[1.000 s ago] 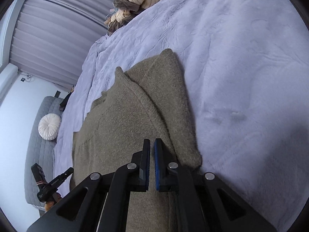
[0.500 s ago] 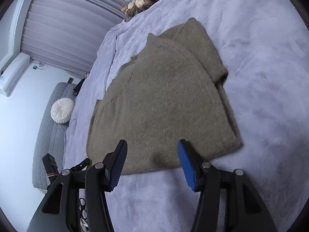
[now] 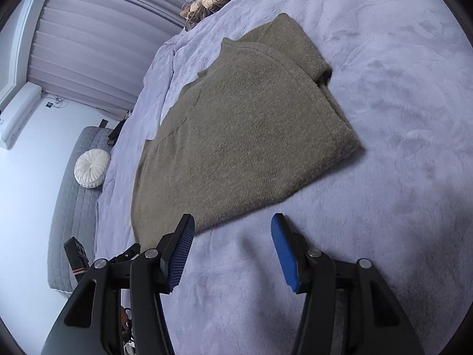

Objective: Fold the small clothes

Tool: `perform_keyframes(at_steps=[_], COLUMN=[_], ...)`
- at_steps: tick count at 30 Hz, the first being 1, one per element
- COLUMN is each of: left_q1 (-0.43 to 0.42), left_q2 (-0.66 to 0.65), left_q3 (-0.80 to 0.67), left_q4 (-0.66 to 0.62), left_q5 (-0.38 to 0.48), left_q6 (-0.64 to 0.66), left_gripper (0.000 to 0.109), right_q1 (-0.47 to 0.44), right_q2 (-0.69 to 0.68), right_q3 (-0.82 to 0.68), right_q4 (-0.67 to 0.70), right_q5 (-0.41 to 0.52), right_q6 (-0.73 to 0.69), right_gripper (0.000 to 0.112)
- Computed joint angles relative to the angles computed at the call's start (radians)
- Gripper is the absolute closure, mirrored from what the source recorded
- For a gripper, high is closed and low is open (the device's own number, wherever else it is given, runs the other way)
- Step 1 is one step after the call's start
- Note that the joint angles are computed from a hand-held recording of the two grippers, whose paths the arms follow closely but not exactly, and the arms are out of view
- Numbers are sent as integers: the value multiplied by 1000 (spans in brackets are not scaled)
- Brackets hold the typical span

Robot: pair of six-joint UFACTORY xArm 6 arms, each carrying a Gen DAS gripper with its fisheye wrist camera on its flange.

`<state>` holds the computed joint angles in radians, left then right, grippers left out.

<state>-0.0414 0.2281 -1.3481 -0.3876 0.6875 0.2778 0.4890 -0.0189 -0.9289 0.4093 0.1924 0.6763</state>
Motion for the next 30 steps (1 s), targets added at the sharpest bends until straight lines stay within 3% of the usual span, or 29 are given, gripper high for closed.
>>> perform_keyframes(at_steps=[7,8,9,10,12,17,24,30], left_q1=[-5,-4,-2,-2,-1,4,37,32], left_q2=[-45,-49,-55,-71,-102,-124,-97,-109], left_q3=[55,58,62,81,117,138,109,124], left_q4=[5,-4,-8,-3,-54,-5,-45,-44], left_q5=[-44,-38,-28,-46,-74,-87,-1,-24], left_q6=[-5,6,5,-16,25,-7,17,11], left_gripper=[100,69,12,8,7,7,7,7], right_q1=[29,34,38,41,49,63,82,103], right_q2=[-9,-10,-12,-12,-14,-4,36,98], right_q3=[-8,-10,-10,-10,-9,-16,-62,-142], right_q4=[-71,-83,-98,-105,-115,-110,-69,-2], right_q5=[29,32,33,31,28,30,42,81], right_q6=[73,85,99,108,123,135,98,35], right_gripper=[53,53,53,53,53,53,49,49])
